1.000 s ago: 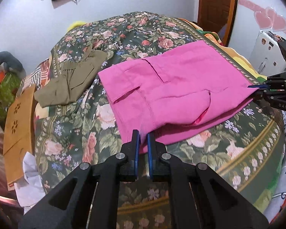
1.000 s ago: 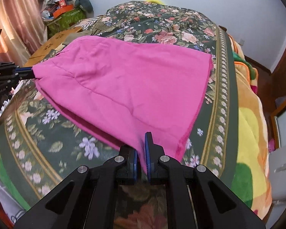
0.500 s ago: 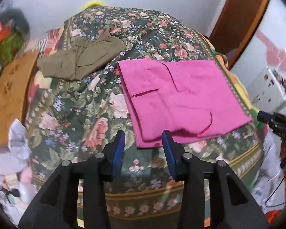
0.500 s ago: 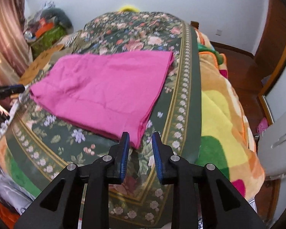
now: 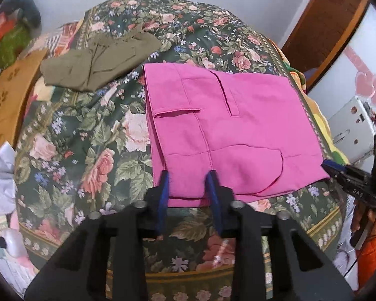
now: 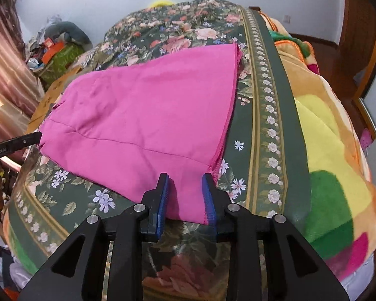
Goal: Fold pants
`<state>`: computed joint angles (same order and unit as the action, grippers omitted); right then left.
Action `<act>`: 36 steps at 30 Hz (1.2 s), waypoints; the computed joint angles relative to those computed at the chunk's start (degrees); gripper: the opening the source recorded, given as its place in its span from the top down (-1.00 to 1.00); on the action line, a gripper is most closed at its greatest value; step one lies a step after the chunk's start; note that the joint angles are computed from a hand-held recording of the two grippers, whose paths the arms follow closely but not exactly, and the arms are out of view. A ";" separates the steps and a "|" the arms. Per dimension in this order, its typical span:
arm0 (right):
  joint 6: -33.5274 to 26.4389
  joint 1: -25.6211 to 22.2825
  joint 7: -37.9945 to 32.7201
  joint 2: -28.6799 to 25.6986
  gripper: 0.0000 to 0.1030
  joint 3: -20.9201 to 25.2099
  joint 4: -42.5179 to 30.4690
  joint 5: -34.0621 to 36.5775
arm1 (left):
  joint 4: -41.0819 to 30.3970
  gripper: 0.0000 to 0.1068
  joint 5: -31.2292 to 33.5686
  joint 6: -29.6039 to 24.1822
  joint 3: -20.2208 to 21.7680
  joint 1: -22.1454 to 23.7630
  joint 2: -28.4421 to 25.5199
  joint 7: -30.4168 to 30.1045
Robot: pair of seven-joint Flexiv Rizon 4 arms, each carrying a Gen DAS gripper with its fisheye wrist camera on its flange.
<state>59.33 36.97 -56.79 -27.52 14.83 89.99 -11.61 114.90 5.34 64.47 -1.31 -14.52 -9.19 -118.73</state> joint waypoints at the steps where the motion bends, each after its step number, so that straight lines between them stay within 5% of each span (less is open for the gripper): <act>1: 0.02 0.13 -0.10 0.18 0.49 -0.12 0.25 -0.34 | -0.04 0.62 0.71 -0.29 0.20 -0.09 0.21 -0.14; 7: -0.70 -0.66 -2.00 0.80 0.49 0.66 0.65 0.67 | -0.64 0.68 5.76 -2.16 0.96 -0.45 1.90 -2.89; 14: 0.92 -0.25 -1.08 0.98 0.46 -0.20 1.98 -0.31 | 2.27 0.65 3.09 0.02 0.31 0.62 1.28 -2.25; 23: -3.28 0.40 -1.52 1.36 0.40 -1.51 -0.12 -3.03 | -0.90 0.61 7.66 -4.94 0.76 1.03 3.53 -3.08; 28: -2.29 0.02 -0.66 0.43 0.38 -3.11 -2.64 -5.27 | -5.26 0.22 11.29 -5.51 1.03 2.17 2.44 -4.22; 36: -2.74 -0.24 -0.82 -5.35 0.28 -5.41 -11.88 -7.47 | -14.94 0.05 10.66 -5.36 1.91 3.26 -5.52 -0.89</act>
<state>56.59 36.72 -57.61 -32.87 9.41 78.12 -19.08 99.96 16.00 59.10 0.60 -11.26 -14.71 -119.61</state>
